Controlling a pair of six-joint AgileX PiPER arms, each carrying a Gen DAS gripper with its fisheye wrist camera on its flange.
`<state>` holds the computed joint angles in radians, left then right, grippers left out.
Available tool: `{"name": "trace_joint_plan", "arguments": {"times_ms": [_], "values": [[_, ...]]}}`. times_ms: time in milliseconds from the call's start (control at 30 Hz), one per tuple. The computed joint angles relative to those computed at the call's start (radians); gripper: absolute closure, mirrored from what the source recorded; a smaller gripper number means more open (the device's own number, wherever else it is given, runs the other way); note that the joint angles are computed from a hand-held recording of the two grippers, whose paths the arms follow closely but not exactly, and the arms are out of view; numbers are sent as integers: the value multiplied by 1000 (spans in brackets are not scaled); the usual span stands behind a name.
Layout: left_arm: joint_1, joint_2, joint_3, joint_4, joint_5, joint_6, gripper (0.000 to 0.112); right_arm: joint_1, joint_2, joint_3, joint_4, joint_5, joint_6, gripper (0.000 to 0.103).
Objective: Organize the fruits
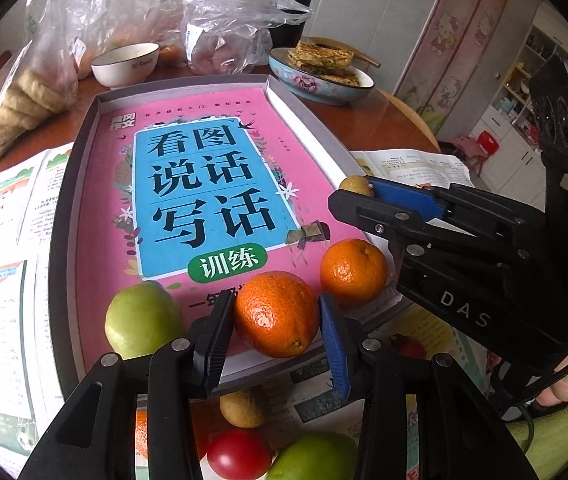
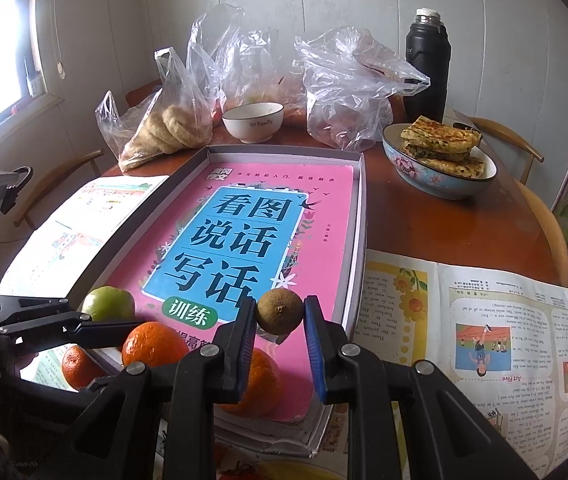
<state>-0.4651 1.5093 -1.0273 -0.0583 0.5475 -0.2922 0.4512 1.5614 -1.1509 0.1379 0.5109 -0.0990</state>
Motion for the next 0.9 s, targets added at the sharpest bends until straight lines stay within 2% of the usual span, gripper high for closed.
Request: {"name": "trace_joint_plan", "arguments": {"times_ms": [433,900], "values": [[43,-7,18,-104,-21,78,68,12,72,-58,-58,45,55,79],[24,1,12,-30,-27,9,68,24,84,-78,-107,80,111,79]]}}
